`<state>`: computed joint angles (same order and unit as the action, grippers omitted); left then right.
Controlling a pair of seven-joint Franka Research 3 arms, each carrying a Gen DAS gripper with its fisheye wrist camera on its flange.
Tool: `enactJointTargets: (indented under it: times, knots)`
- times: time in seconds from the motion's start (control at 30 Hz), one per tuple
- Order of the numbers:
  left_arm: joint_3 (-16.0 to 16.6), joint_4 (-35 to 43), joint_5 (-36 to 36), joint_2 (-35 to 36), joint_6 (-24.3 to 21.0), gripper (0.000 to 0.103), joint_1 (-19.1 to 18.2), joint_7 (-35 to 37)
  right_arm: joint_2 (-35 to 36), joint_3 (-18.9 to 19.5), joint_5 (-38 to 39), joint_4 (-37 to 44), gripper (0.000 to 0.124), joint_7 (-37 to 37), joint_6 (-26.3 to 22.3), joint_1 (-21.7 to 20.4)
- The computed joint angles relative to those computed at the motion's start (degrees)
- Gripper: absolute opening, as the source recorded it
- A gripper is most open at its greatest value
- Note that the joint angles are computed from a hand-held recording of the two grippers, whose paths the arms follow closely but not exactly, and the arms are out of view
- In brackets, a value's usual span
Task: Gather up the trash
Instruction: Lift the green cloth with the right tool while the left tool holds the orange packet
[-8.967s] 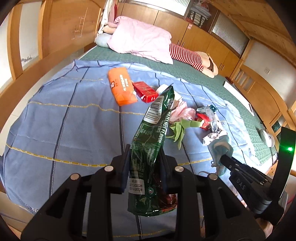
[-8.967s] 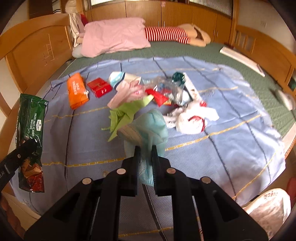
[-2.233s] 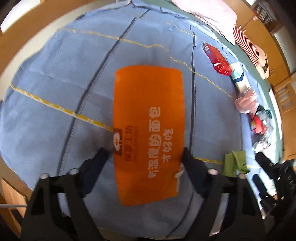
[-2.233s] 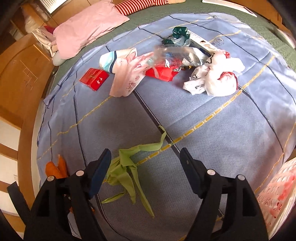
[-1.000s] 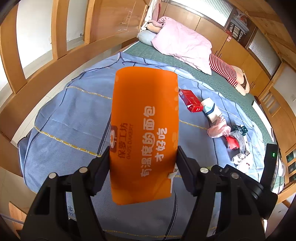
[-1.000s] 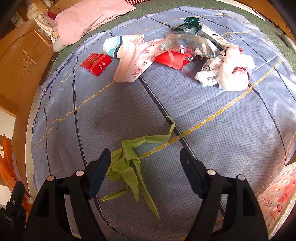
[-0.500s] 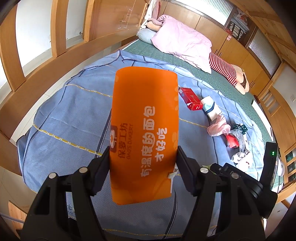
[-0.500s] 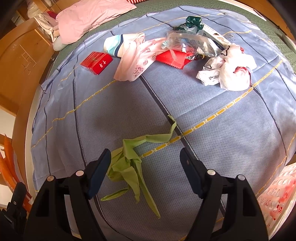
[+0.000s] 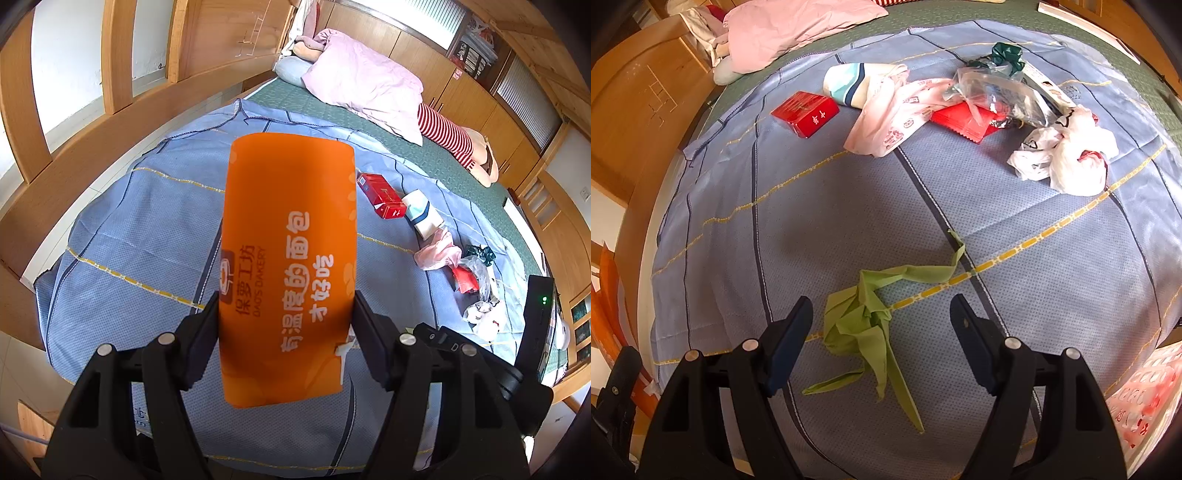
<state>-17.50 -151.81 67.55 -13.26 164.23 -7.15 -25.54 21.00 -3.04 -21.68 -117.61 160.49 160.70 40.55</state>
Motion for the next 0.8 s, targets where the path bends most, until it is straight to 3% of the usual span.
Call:
enactJointTargets:
  times: [0.1,0.33,0.57,0.8]
  knots:
    - [0.0,-0.02,-0.05,-0.03,-0.03,0.068,-0.05,0.03,0.37,0.52,0.49,0.54,0.075,-1.36,-0.42,-0.29]
    - [0.05,-0.11,-0.03,-0.09,0.07,0.068,-0.03,0.0,1.87,2.62,3.62,2.1,0.033,-7.67,0.11,-1.41]
    - [0.0,-0.18,0.71,-0.08,0.51,0.068,0.2,-0.48,2.18,1.86,6.46,1.98,0.028,-12.11,3.44,-0.16]
    - [0.03,-0.43,1.3,-0.31,0.78,0.068,0.14,-0.47,2.23,0.36,7.62,1.96,0.028,-12.87,3.78,1.27]
